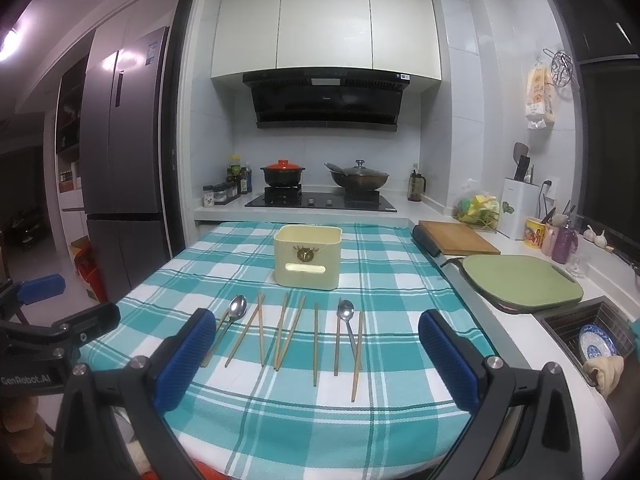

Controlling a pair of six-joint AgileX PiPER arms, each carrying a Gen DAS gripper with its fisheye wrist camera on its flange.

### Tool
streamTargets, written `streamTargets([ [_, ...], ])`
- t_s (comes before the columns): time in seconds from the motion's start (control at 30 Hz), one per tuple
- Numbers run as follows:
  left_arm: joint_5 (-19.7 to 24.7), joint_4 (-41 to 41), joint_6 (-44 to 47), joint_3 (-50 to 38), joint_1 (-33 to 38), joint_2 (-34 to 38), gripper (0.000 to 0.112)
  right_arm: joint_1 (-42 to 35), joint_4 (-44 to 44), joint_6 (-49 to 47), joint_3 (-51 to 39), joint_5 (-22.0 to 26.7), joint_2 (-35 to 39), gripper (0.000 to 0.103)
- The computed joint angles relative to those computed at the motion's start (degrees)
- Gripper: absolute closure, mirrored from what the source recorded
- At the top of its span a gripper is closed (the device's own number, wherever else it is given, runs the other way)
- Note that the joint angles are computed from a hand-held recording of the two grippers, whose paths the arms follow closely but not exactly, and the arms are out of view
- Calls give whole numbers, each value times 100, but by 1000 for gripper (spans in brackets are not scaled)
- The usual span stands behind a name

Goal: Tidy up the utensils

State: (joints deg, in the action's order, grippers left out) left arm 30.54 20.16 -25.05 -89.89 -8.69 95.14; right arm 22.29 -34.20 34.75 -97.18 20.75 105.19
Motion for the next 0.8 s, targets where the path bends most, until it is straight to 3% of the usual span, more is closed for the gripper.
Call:
streamTargets([
  [0.23, -183, 73, -181, 41, 60, -9, 10, -101, 149, -121, -110, -7, 36, 0],
  [0.4, -189, -366, 83, -36, 164, 15, 10, -72, -174, 264, -9, -67, 17, 0],
  [0.47, -180, -449, 191, -45, 174, 28, 10, -125, 216, -148, -249, 61, 87, 0],
  [0.63, -197, -964, 736, -43, 252, -21, 10, -107, 144, -76, -270, 88, 83, 0],
  [0.8, -172, -345, 270, -4, 154, -9, 10, -70, -410, 420, -53, -56, -21, 0],
])
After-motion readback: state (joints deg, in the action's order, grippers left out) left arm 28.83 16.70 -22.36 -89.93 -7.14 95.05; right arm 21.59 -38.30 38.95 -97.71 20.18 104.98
